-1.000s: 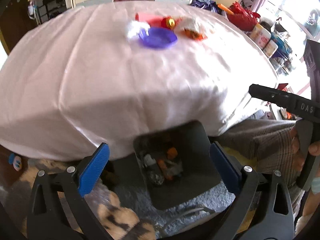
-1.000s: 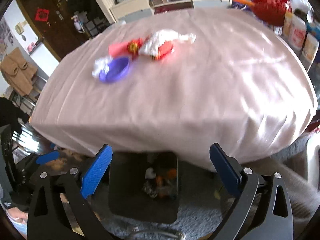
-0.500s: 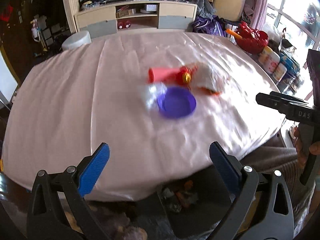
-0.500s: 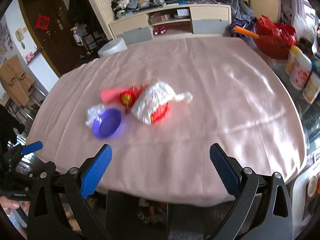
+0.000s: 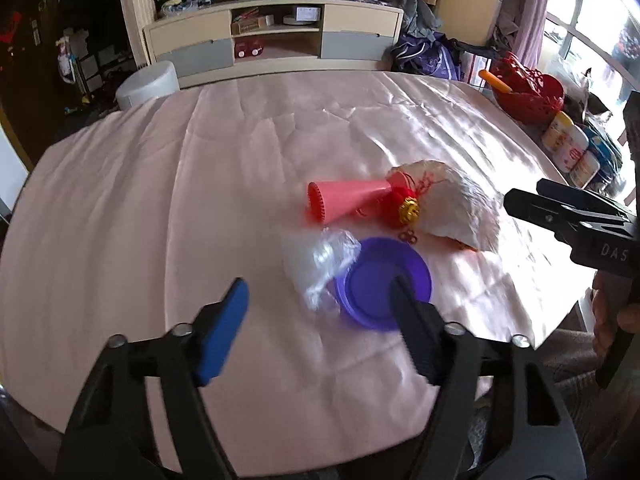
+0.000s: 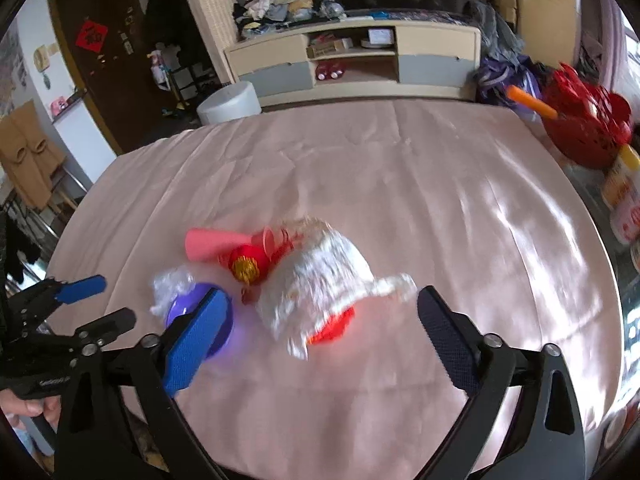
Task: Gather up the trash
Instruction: 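Grasp the clear bag with left tool while right tool grasps the white foil wrapper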
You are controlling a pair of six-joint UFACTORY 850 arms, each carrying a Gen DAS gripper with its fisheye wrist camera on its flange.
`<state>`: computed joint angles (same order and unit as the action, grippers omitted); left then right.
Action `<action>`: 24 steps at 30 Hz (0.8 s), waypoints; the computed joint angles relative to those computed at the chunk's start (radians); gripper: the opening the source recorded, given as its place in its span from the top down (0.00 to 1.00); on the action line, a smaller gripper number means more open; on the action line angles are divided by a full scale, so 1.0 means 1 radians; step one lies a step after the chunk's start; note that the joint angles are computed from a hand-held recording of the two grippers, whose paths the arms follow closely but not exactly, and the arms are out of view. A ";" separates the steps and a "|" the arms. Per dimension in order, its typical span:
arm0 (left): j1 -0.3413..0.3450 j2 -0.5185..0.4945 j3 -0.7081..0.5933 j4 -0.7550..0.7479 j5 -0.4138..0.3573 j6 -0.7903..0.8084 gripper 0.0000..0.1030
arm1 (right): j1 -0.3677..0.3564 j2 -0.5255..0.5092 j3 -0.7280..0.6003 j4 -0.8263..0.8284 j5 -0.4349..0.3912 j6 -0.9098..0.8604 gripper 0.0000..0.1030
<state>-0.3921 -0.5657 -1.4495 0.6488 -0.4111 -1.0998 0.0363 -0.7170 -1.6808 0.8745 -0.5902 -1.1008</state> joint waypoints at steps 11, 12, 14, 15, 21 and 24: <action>0.051 -0.083 -0.066 -0.213 0.038 0.204 0.67 | 0.020 -0.068 -0.063 -0.117 -0.041 0.080 0.71; 0.053 -0.088 -0.071 -0.236 0.041 0.223 0.68 | 0.020 -0.068 -0.060 -0.122 -0.041 0.080 0.73; 0.056 -0.097 -0.077 -0.257 0.046 0.243 0.68 | 0.020 -0.068 -0.058 -0.124 -0.040 0.078 0.75; 0.056 -0.100 -0.080 -0.264 0.049 0.252 0.69 | 0.018 -0.065 -0.055 -0.117 -0.043 0.071 0.80; 0.056 -0.106 -0.088 -0.258 0.063 0.262 0.86 | 0.008 -0.045 -0.042 -0.063 -0.046 0.023 0.86; 0.050 -0.094 -0.077 -0.193 0.067 0.210 0.90 | 0.001 -0.032 -0.035 -0.039 -0.049 0.008 0.86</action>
